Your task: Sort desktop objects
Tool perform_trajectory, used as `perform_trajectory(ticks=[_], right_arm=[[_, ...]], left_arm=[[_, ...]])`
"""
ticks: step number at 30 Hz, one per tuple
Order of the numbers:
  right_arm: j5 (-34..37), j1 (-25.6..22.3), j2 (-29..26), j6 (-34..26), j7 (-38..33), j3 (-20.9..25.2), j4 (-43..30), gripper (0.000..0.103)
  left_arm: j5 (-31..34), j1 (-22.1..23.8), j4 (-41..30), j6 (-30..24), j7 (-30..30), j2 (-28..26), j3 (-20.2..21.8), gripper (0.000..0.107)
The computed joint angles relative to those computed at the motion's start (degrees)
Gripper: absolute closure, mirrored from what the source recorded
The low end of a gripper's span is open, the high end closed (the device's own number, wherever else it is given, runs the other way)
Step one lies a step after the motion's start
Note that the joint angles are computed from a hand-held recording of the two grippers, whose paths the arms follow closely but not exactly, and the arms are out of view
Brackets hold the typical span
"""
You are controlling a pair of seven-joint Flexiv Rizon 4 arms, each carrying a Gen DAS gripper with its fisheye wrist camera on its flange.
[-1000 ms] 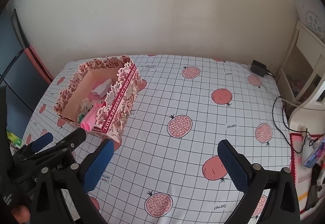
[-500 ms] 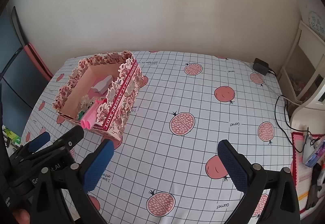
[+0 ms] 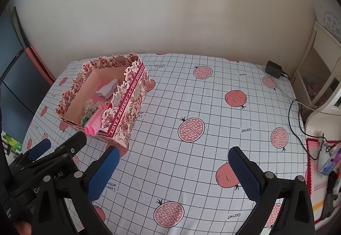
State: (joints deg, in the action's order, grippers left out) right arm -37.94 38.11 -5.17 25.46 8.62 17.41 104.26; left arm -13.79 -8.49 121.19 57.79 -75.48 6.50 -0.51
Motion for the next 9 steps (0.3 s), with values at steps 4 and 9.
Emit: perform_trajectory(ticks=[4,9], right_arm=[[-0.2,0.1,-0.2,0.2,0.1,0.0,-0.1,0.000],[-0.1,0.0,-0.2,0.1,0.0,-0.1,-0.2,0.000]], left_arm=[[0.4,0.1,-0.2,-0.1,-0.3,0.0,0.0,0.007],[0.2,0.2,-0.3,-0.4,-0.5,-0.1,0.1,0.007]])
